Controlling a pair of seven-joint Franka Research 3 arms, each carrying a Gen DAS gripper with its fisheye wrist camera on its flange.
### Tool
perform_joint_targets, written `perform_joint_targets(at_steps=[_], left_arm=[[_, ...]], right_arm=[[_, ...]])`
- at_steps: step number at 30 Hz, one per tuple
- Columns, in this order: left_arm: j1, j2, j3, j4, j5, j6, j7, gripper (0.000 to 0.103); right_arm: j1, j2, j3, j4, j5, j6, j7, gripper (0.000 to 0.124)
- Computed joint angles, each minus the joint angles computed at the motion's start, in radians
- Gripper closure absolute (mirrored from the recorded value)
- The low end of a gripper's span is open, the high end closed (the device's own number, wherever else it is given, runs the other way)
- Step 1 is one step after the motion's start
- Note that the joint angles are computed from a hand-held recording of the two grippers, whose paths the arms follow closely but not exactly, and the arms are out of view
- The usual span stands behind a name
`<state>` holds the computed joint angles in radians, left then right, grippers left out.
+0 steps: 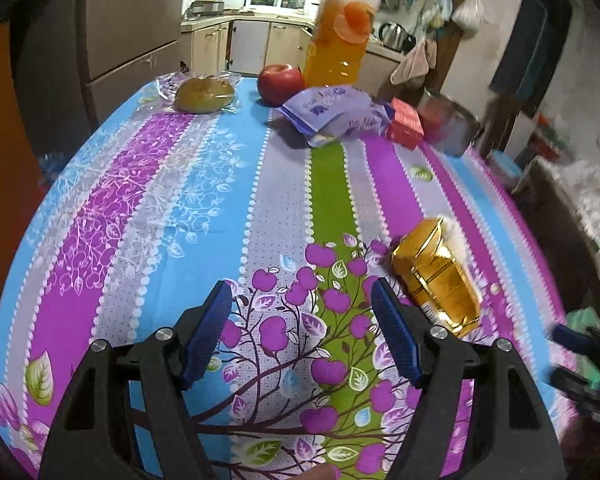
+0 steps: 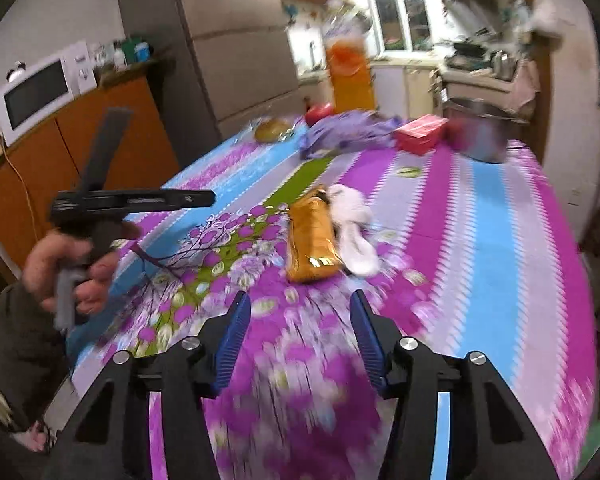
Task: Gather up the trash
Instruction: 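Grasp the white fuzzy cloth with the left tool while the right tool grasps the gold snack packet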
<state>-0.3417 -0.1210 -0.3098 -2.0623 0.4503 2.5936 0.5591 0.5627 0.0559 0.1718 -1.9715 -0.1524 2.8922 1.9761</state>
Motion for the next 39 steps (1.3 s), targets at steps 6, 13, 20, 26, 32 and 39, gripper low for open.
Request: perform_joint_targets(at_steps=[6, 13, 20, 26, 32, 39], left_arm=[[-0.006, -0.013, 0.008, -0.030, -0.050, 0.045, 0.049, 0.031], [-0.010, 0.035, 0.008, 0.001, -0.072, 0.061, 0.096, 0.030], [-0.008, 0.063, 0.014, 0.026, -0.063, 0.066, 0.115, 0.028], [-0.007, 0.107, 0.020, 0.076, -0.062, 0.047, 0.156, 0.027], [-0.040, 0.241, 0.003, 0.228, -0.109, 0.024, 0.342, 0.027], [-0.137, 0.415, 0.023, 0.420, -0.027, 0.032, 0.465, 0.019]], right_arm=[[0.098, 0.278, -0.080, 0.373, -0.090, -0.228, -0.006, 0.067], [0.148, 0.406, -0.131, 0.547, -0.120, -0.345, 0.009, 0.065], [0.146, 0.212, -0.158, 0.246, -0.172, -0.108, 0.136, 0.104], [0.118, -0.095, -0.138, -0.104, -0.386, -0.069, 0.280, 0.104], [0.042, -0.283, -0.073, -0.330, -0.349, -0.096, 0.283, 0.101], [-0.014, -0.392, -0.004, -0.425, -0.232, -0.059, 0.276, 0.047]])
